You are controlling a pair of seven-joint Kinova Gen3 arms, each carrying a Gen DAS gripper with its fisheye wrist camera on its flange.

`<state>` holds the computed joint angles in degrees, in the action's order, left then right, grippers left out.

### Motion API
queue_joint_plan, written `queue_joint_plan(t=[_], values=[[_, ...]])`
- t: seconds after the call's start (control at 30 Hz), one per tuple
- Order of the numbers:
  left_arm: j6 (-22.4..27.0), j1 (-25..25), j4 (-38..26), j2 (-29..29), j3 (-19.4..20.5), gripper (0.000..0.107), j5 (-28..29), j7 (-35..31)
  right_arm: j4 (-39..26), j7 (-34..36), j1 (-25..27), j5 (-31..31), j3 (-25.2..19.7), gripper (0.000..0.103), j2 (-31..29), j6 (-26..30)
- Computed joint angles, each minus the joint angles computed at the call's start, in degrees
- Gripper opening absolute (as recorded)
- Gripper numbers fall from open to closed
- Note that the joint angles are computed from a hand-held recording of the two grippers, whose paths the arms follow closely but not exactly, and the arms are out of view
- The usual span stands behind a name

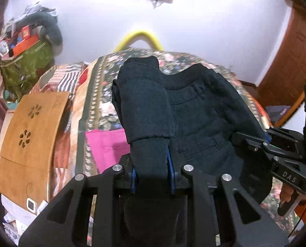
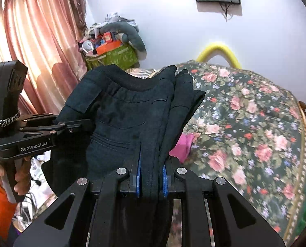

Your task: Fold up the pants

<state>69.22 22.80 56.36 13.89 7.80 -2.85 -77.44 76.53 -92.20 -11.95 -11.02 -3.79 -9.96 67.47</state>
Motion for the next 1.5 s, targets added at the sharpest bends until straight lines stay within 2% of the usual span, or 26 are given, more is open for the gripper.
queue_joint_plan(t=[0.27,0.37,0.47,0.53,0.6,0.7,0.93,1.13,1.27,1.5], values=[[-8.1,-3.7,7.2,4.7,-1.1,0.023,2.0,-3.9,5.0,-3.7,-1.6,5.0,-2.7,0.014,6.4,-6.8],[-9.7,-2.9,8.0,7.7,-1.8,0.023,0.2,-3.7,6.2,-5.8,-2.4,7.4,-3.0,0.014,8.6,-7.9],[-8.7,-2.1,6.8,10.8,-2.5,0.024,-1.1,-2.8,5.8,-7.5,-3.6,10.6,-3.3,0.015,10.8,-6.6],[-7.6,-1.1,6.0,12.9,-3.2,0.028,-2.1,-1.4,5.0,-7.9,-4.0,11.1,-3.0,0.018,11.9,-4.8],[-9.1,0.0,7.8,12.6,-4.1,0.035,-3.8,0.4,5.5,-7.3,-3.7,10.5,-2.5,0.024,11.4,-4.5],[-12.5,-0.3,11.8,10.3,-4.0,0.039,-3.9,1.9,6.4,-6.3,-3.9,12.0,-2.6,0.028,10.0,-3.0],[-9.4,3.7,15.6,5.9,-4.0,0.043,-11.0,4.9,11.2,-4.5,-2.9,8.4,-2.2,0.031,2.8,-3.3],[-8.3,5.3,20.5,-3.1,-1.8,0.043,-14.4,8.7,12.0,-5.1,-2.5,7.9,-3.7,0.031,-4.6,-3.1],[-8.1,6.3,22.6,-11.0,1.5,0.043,-18.4,13.2,10.2,-6.5,-2.3,7.9,-5.4,0.031,-10.6,-2.1],[-8.0,4.8,23.4,-24.5,10.2,0.043,-22.8,20.2,4.2,-9.1,0.4,8.9,-10.0,0.031,-20.4,-1.4]])
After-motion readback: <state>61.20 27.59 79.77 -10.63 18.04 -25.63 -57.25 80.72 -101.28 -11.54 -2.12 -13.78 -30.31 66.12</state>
